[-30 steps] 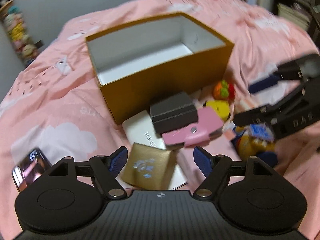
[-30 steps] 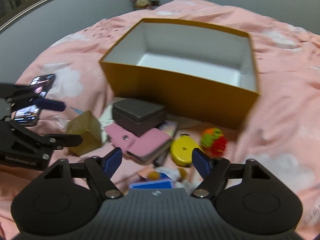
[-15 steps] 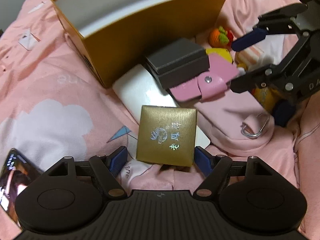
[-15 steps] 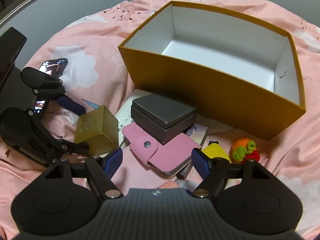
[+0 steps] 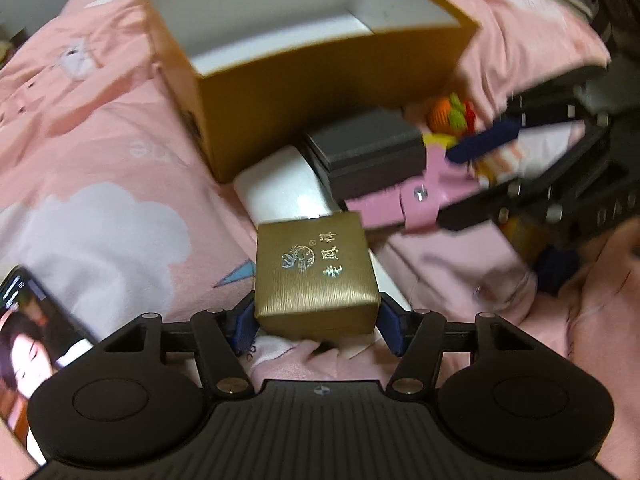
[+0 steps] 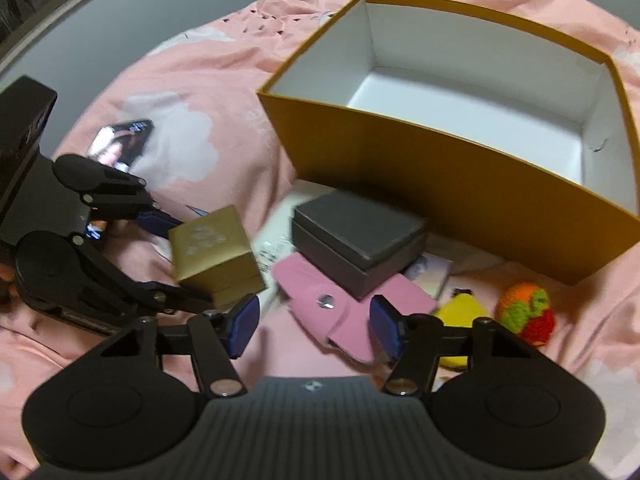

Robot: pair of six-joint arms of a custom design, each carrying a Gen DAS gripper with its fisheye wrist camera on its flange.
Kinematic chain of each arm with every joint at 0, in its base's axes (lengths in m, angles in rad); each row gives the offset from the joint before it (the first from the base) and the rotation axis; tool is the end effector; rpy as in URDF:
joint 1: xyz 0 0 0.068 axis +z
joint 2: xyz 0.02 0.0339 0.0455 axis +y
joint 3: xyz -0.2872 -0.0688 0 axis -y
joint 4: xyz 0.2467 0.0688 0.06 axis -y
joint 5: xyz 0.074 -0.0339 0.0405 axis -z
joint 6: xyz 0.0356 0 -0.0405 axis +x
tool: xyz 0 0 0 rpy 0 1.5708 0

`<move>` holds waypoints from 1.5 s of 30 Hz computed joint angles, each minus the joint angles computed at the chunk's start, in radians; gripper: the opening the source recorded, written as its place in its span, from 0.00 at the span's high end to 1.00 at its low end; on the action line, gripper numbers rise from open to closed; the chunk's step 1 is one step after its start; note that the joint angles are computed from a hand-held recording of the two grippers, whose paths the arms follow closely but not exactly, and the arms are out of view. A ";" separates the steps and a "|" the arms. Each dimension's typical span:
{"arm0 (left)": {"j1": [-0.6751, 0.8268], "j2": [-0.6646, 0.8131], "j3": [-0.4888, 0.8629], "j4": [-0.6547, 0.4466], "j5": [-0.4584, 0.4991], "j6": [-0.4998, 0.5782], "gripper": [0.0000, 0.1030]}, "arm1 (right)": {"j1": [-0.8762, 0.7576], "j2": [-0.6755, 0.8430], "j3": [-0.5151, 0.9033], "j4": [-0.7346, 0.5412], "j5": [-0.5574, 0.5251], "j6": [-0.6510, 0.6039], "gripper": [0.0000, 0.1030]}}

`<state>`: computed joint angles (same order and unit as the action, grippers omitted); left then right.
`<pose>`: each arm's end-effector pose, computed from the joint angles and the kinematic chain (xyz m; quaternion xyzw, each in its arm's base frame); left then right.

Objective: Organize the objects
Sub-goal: 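Grasp the small gold square box with the left gripper, then lift the gold box with the left gripper while the right gripper grasps the white glasses case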

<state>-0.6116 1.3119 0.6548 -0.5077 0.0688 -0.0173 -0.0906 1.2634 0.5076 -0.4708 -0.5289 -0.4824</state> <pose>0.1801 -0.1293 0.1873 0.2932 0.9340 -0.0944 0.1812 0.1900 0.0008 0.1631 -0.2290 0.9241 0.2003 0.2313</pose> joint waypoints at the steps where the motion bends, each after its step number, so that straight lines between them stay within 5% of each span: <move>1: 0.011 -0.017 0.002 -0.010 0.007 -0.013 0.33 | 0.003 0.012 0.015 -0.017 -0.015 0.006 0.41; 7: 0.039 -0.043 0.067 -0.072 -0.014 -0.080 0.33 | 0.078 0.130 0.114 -0.113 -0.069 0.146 0.47; 14: 0.095 -0.060 0.122 -0.131 -0.041 -0.085 0.33 | 0.281 0.244 0.125 0.015 0.057 0.457 0.53; 19: 0.125 -0.075 0.119 -0.134 -0.021 -0.073 0.33 | 0.388 0.285 0.123 0.085 0.155 0.614 0.50; 23: 0.167 -0.073 0.121 -0.129 0.018 -0.052 0.33 | 0.458 0.317 0.123 0.130 0.228 0.695 0.39; 34: 0.219 -0.069 0.111 -0.118 0.065 -0.006 0.33 | 0.479 0.455 0.183 0.183 0.270 0.769 0.39; 45: 0.220 -0.118 0.121 -0.141 0.068 -0.039 0.33 | 0.326 0.323 0.146 0.087 0.086 0.670 0.40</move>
